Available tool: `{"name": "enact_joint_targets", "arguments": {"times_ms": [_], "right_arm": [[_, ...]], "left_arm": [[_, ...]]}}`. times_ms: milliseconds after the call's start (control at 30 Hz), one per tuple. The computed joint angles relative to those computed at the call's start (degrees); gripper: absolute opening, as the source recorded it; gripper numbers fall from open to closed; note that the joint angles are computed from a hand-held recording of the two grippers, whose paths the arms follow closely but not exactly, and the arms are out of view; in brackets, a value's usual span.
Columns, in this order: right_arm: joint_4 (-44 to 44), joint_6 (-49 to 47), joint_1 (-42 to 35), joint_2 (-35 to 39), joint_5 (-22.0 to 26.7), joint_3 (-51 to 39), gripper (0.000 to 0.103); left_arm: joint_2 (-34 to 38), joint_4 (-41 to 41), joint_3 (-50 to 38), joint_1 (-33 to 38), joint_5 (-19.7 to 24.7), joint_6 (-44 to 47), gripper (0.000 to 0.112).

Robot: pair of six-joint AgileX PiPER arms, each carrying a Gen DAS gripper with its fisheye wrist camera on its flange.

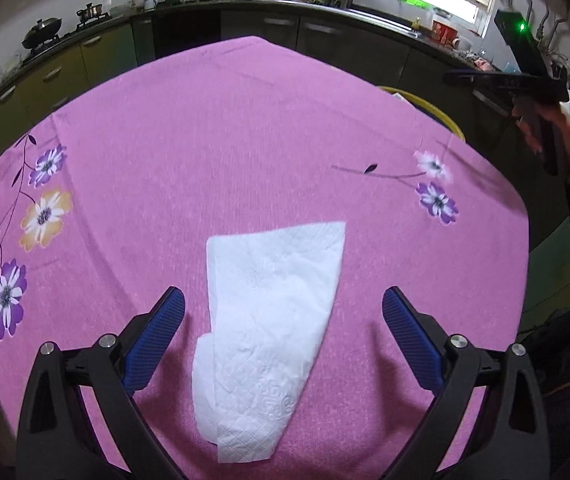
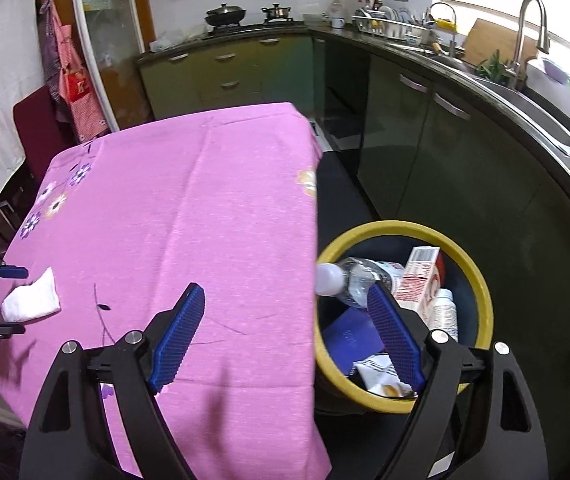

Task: Collect trash
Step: 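Grasp the white tissue with the left tool, then carry the tissue with the left tool over the bin and release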

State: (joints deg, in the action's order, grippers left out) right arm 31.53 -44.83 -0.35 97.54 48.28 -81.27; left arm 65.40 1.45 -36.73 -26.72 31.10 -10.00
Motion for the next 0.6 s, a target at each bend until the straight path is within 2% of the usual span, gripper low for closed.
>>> {"name": "enact_joint_targets", "arguments": {"times_ms": [67, 233, 367, 467, 533, 600], "right_arm": [[-0.13, 0.13, 0.66, 0.20, -0.10, 0.00, 0.084], [0.30, -0.31, 1.84, 1.15, 0.16, -0.65, 0.085], [0.48, -0.44, 2.79, 1.29, 0.24, -0.43, 0.085], [1.07, -0.89, 2.77, 1.11, 0.47, -0.16, 0.085], [1.51, -1.35, 2.42, 0.99, 0.63, -0.10, 0.085], [1.99, -1.66, 2.07, 0.71, 0.86, 0.03, 0.085]], "left_arm": [[0.04, 1.16, 0.37, -1.08, -0.06, -1.99, 0.091], [-0.31, 2.48, 1.11, -1.59, -0.51, -5.83, 0.059], [-1.41, 1.99, 1.81, -0.34, -0.81, -6.79, 0.049], [-1.72, 4.40, 1.94, -0.96, -0.71, -10.37, 0.033], [-2.01, 1.76, 2.02, -0.19, -0.93, -8.46, 0.019], [-2.18, 1.35, 1.97, -0.68, -1.13, -8.74, 0.012]]}}
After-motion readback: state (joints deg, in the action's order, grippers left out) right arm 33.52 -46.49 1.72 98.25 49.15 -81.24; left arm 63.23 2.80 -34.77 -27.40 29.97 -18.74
